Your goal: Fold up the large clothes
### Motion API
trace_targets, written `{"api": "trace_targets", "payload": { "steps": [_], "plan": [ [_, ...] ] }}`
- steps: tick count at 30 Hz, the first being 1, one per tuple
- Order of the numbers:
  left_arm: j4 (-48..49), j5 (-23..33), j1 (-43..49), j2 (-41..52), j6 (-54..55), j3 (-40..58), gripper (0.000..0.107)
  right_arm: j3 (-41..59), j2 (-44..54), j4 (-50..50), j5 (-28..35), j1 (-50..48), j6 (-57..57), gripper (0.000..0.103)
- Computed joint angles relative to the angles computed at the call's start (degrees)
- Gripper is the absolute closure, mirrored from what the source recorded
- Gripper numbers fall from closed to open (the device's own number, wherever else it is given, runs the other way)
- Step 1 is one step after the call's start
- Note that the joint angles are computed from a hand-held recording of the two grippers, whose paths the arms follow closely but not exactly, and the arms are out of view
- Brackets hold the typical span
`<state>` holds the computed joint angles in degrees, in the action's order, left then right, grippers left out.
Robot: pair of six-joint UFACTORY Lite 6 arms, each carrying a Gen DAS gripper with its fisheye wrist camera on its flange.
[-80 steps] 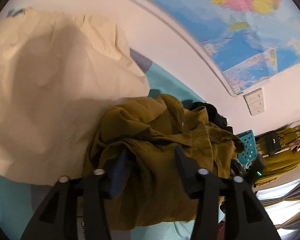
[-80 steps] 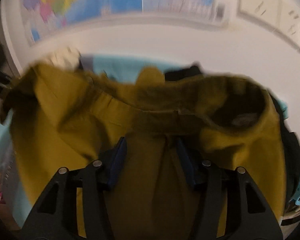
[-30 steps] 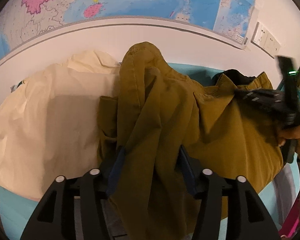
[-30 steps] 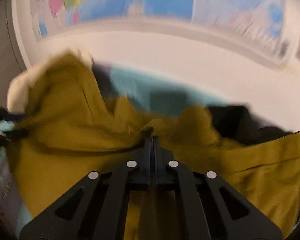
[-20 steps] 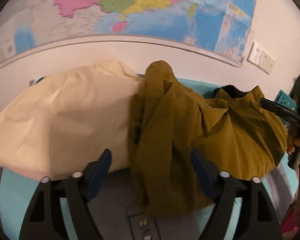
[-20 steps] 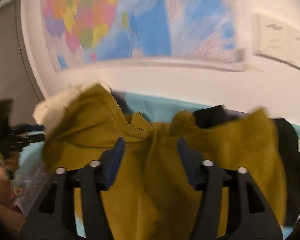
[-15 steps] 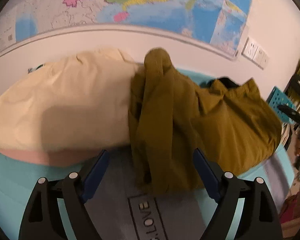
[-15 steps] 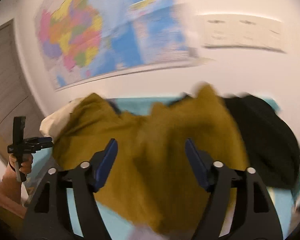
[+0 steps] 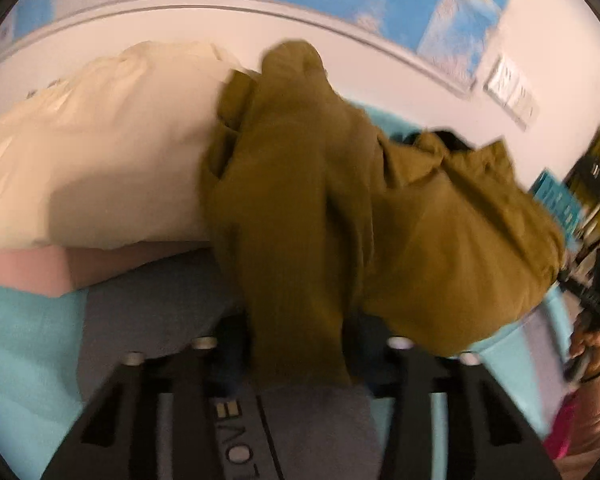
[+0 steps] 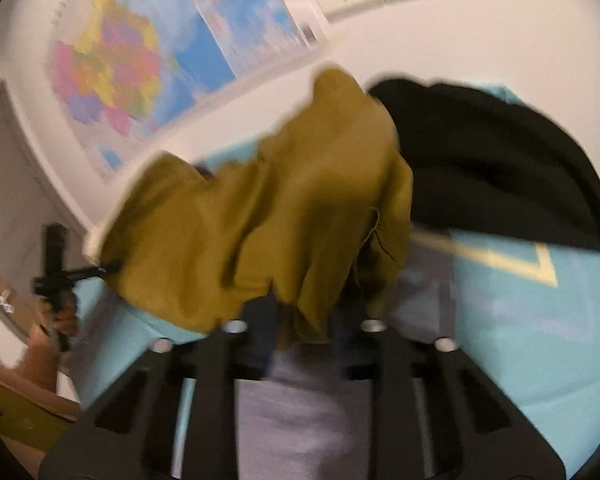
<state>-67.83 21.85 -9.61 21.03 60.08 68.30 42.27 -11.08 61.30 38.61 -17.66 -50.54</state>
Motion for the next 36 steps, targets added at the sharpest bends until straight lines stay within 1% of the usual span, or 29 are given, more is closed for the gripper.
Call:
{"api": "trace_targets", "payload": {
  "steps": [1, 2, 3, 5, 6, 8, 9, 10, 11, 12, 13, 14, 15, 16, 17, 18, 19, 21, 22, 24, 26, 27, 29, 31, 32, 33, 34, 35, 36],
  "plan": [
    [-2.63, 2.83, 1.67, -1.37, 2.0, -1.28, 0.079, 0.65, -1.48, 0.1, 1.99, -1.89, 0.09, 0.09],
    [-3.88, 5.24, 2.92, -3.32, 3.0, -2.89, 0.083, 1.57, -3.73, 0.67, 5.33, -4.82, 0.03, 0.09],
    [-4.62, 6.98, 3.72, -5.03, 3.88, -4.34, 0.084, 2.77, -6.04, 0.68, 8.75, -7.24, 0.49, 0.091],
    [-5.92, 12.91, 5.99, -9.88, 5.56, -8.75, 0.084, 4.77, -11.21, -2.32, 12.14, -8.9, 2.53, 0.091],
    [-6.03, 14.79, 6.75, -11.36, 5.81, -10.38, 0.084, 5.53, -13.96, -3.12, 15.72, -11.03, 2.88, 0.092],
    [-8.0, 20.6, 9.16, -13.57, 9.04, -15.2, 0.083, 5.55, -17.47, -5.28, 20.03, -14.5, 3.4, 0.092],
    [-8.1, 21.15, 9.29, -13.43, 9.66, -17.02, 0.083, 3.58, -18.97, -6.47, 22.7, -17.07, 3.28, 0.091],
    [-7.92, 19.29, 7.86, -12.78, 9.05, -18.26, 0.082, 1.94, -18.83, -7.98, 23.74, -17.96, 3.34, 0.091],
    [-8.03, 18.07, 7.01, -11.07, 9.32, -19.18, 0.078, -1.25, -19.33, -11.88, 22.5, -17.44, 5.23, 0.091],
    [-9.16, 18.42, 7.04, -9.95, 11.17, -19.58, 0.074, -4.75, -19.31, -16.02, 19.86, -15.93, 7.85, 0.09],
    [-10.95, 19.18, 7.62, -10.37, 13.34, -20.6, 0.072, -6.54, -18.71, -17.76, 19.47, -16.15, 8.42, 0.088],
    [-11.03, 18.78, 7.64, -11.29, 13.1, -20.93, 0.068, -8.78, -18.28, -19.2, 18.61, -16.55, 8.7, 0.083],
    [-9.9, 16.58, 6.86, -12.81, 11.31, -21.01, 0.057, -9.83, -19.07, -20.57, 17.54, -17.18, 10.17, 0.067],
    [-6.73, 11.99, 5.14, -15.7, 7.78, -21.14, 0.052, -9.52, -19.37, -20.45, 17.26, -17.56, 10.83, 0.06],
    [-4.21, 9.19, 3.99, -17.19, 5.42, -21.05, 0.049, -8.36, -20.41, -21.1, 17.02, -17.47, 12.04, 0.057],
    [-0.59, 6.13, 2.45, -19.94, 2.87, -21.29, 0.049, -6.64, -21.9, -24.14, 15.01, -15.58, 15.65, 0.046],
    [0.64, 4.68, 1.7, -22.48, 2.3, -21.86, 0.049, -4.76, -23.0, -27.37, 13.09, -13.39, 19.27, 0.043],
    [1.46, 2.68, 0.57, -26.26, 2.7, -22.16, 0.043, -0.72, -22.63, -30.27, 9.52, -9.94, 23.88, 0.041],
    [2.67, 0.6, -1.19, -27.82, 1.92, -21.86, 0.042, 0.46, -22.61, -30.01, 8.87, -9.54, 24.25, 0.041],
    [6.06, -2.44, -4.63, -27.46, 0.21, -19.68, 0.039, 4.07, -18.82, -27.89, 6.17, -4.5, 23.44, 0.041],
    [8.6, -2.34, -6.41, -23.63, -2.05, -15.87, 0.039, 7.56, -11.55, -29.73, 2.1, 3.38, 25.77, 0.041],
    [10.4, -2.14, -7.48, -20.33, -3.84, -13.09, 0.039, 9.15, -7.22, -30.81, 0.2, 7.23, 27.36, 0.041],
    [16.59, -3.58, -10.82, -12.31, -10.71, -6.09, 0.04, 11.96, 1.09, -31.38, -2.9, 12.13, 28.45, 0.041],
    [25.6, -3.04, -12.47, -4.66, -20.51, 0.53, 0.047, 15.32, 9.29, -34.13, -4.49, 16.09, 31.19, 0.038],
    [29.79, -3.09, -13.14, -2.14, -25.35, 2.63, 0.051, 17.23, 13.69, -38.38, -5.78, 18.1, 35.31, 0.038],
    [31.7, -2.8, -13.44, -0.01, -27.79, 4.43, 0.055, 19.09, 17.72, -40.35, -6.04, 19.36, 37.13, 0.038],
    [33.21, -2.47, -13.63, 2.1, -29.74, 6.1, 0.056, 20.54, 20.9, -40.4, -6.17, 20.1, 36.9, 0.049],
    [34.99, -3.35, -13.96, 3.35, -31.73, 6.74, 0.059, 21.14, 22.83, -40.87, -6.74, 20.74, 37.51, 0.063],
    [36.59, -4.08, -14.1, 3.83, -33.29, 6.81, 0.066, 21.61, 24.35, -42.22, -7.31, 21.31, 38.0, 0.087]
  ]
}}
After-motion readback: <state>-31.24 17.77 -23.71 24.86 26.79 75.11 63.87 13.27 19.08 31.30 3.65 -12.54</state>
